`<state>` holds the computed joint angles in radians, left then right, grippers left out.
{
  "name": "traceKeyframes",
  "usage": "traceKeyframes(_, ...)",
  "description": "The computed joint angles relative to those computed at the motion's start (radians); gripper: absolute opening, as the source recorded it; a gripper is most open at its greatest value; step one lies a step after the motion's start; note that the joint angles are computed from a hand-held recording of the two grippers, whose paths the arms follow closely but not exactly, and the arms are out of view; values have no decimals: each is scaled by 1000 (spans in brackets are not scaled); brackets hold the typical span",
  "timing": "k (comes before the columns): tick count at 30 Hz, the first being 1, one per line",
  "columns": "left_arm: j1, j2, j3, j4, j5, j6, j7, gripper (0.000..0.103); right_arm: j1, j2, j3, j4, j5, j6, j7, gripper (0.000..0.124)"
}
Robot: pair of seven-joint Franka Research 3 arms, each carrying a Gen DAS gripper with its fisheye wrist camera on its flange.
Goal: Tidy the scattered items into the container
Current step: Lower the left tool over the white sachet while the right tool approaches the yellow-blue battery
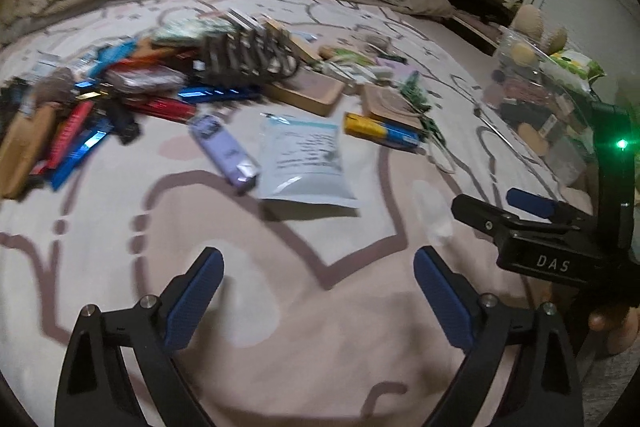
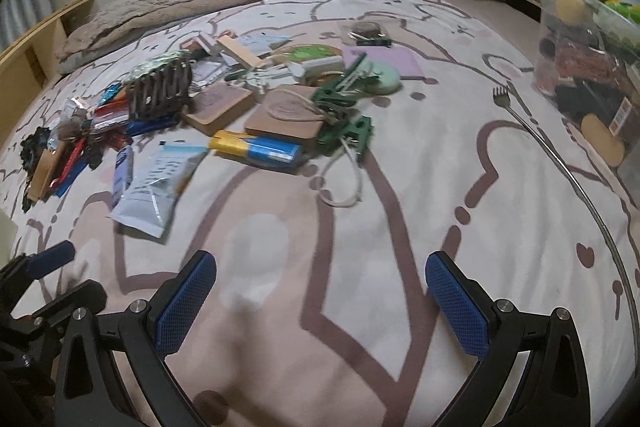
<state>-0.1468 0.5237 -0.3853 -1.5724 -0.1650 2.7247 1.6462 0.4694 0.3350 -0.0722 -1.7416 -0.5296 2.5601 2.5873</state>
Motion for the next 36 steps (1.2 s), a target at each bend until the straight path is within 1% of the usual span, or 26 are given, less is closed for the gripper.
traceKeyframes(4, 21, 71, -49, 90, -52, -79, 59, 96, -7, -4, -4, -15, 4, 10, 10, 103)
traceKeyframes(10, -12, 152, -28, 214, -49, -135, 81, 96, -19, -6, -5, -32, 22, 24, 9, 103)
traceKeyframes(14, -36, 204, -4, 307, -34, -187, 70, 97, -23, -7, -7, -41, 31, 34, 13, 103)
traceKeyframes(16, -54, 224, 18, 349, -12, -209, 54, 97, -26, -5, -9, -44, 34, 40, 13, 103)
traceKeyframes(19, -92, 255, 63, 412, 44, -230, 12, 97, -29, -2, -11, -46, 39, 48, 8, 103)
traceKeyframes(27, -175, 363, 142, 611, 194, -310, -49, 98, -17, 11, -23, -42, 20, 60, 13, 103)
traceKeyframes(30, -213, 419, 172, 710, 251, -353, -57, 103, -11, 16, -29, -42, 7, 64, 21, 103)
traceKeyframes(31, -225, 435, 183, 738, 269, -364, -60, 103, -10, 18, -29, -39, 6, 59, 19, 103)
traceKeyframes(33, -236, 460, 192, 778, 290, -374, -58, 103, -8, 21, -29, -33, 3, 48, 14, 103)
traceKeyframes(36, -230, 480, 180, 812, 279, -397, -50, 103, -10, 23, -25, -29, 7, 40, 2, 103)
